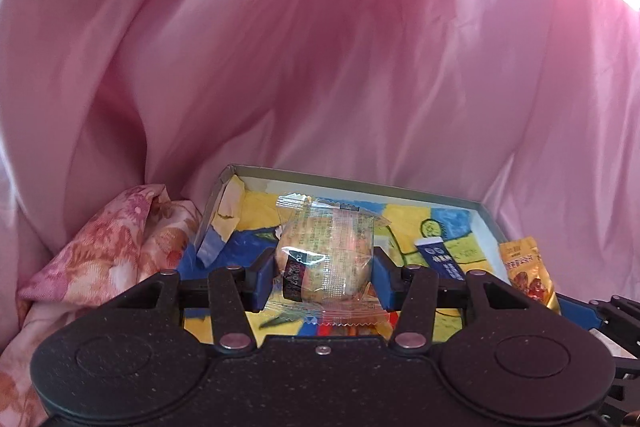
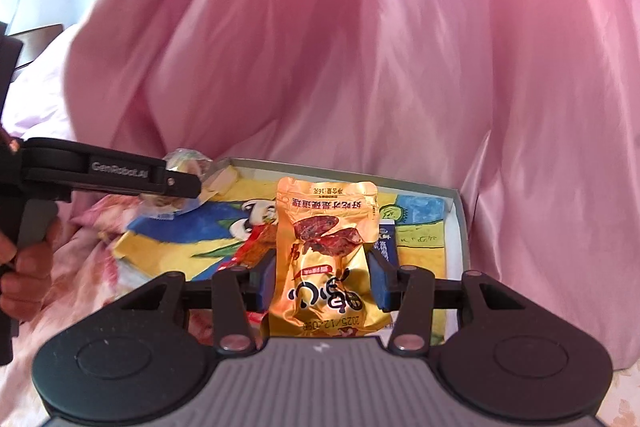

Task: Organize snacks
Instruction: 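Carry the wrapped cake and jerky bag over the grey tray with both tools, then open left tool over tray to drop cake while right tool drops jerky bag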

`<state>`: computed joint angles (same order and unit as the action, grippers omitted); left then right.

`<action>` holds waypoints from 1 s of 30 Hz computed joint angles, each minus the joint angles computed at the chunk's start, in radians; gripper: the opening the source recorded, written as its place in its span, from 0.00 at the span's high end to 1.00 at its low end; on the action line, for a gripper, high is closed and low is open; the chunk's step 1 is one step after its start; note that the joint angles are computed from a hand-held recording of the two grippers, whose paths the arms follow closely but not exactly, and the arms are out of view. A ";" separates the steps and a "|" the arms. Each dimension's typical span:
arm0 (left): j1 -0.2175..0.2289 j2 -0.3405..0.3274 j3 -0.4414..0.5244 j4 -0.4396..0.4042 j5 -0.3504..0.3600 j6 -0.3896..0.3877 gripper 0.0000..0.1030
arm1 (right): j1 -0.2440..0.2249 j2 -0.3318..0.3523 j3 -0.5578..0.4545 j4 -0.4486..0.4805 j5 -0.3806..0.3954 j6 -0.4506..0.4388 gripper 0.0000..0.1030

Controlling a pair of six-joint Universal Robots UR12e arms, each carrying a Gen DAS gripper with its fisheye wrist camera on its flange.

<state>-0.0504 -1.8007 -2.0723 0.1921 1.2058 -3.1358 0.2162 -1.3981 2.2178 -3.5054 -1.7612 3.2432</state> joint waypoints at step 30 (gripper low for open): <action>-0.013 -0.125 0.083 -0.070 0.025 -0.015 0.50 | -0.011 0.146 -0.092 0.041 0.026 -0.020 0.49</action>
<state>-0.0635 -1.9253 -1.9888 0.1225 1.2304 -3.1505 0.2048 -1.2519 2.1256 -3.4647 -1.7352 3.2228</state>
